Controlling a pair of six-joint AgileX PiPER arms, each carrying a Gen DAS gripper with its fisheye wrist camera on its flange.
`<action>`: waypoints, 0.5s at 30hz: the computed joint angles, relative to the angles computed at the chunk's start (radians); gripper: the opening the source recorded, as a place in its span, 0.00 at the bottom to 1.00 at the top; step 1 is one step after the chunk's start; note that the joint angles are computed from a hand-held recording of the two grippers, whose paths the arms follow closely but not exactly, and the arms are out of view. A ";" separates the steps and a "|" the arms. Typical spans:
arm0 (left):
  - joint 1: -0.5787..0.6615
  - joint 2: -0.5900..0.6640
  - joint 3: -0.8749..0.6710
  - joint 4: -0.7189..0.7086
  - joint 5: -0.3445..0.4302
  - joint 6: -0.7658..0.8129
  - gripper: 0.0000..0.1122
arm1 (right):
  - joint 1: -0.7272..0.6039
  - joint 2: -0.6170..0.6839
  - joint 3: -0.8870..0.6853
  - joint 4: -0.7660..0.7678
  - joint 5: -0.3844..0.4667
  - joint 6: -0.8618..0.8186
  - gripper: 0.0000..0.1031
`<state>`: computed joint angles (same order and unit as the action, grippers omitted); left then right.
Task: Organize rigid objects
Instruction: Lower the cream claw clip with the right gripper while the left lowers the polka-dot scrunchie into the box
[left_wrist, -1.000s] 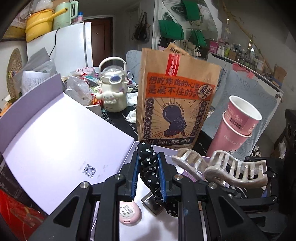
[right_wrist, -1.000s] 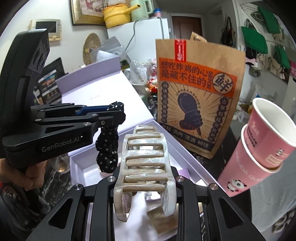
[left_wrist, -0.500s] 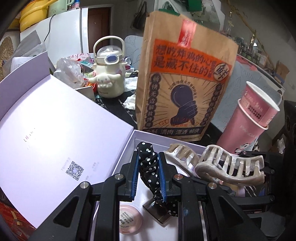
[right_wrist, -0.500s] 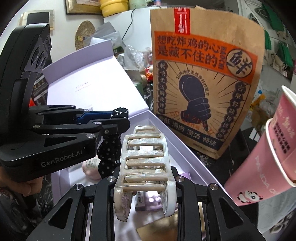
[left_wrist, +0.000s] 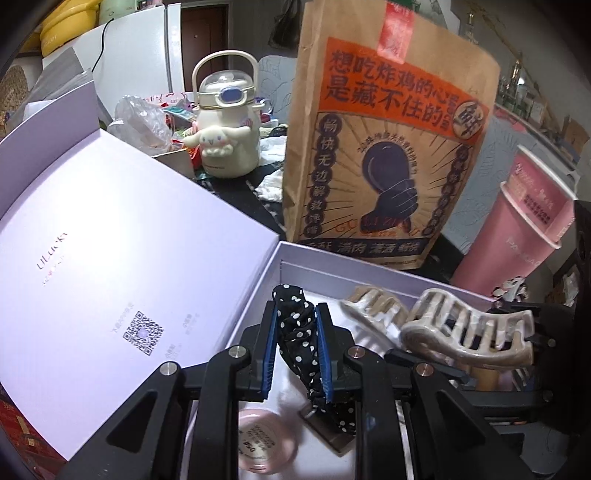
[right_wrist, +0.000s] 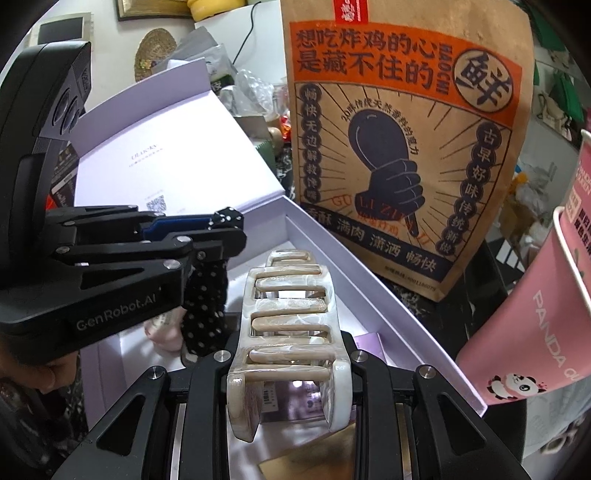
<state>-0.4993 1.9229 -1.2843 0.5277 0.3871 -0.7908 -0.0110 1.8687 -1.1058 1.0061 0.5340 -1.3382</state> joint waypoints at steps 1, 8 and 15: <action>-0.003 0.002 -0.003 0.027 0.015 -0.025 0.17 | 0.000 0.003 -0.001 -0.003 -0.002 0.002 0.26; 0.003 0.041 -0.037 0.023 0.069 -0.039 0.17 | -0.007 0.028 -0.012 -0.043 0.001 0.051 0.26; -0.004 0.112 -0.120 -0.049 0.174 0.029 0.18 | -0.016 0.017 0.001 -0.061 -0.009 0.057 0.32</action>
<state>-0.5032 2.0352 -1.4040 0.4789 0.5616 -0.7620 -0.0270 1.8858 -1.1044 0.9451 0.5253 -1.2815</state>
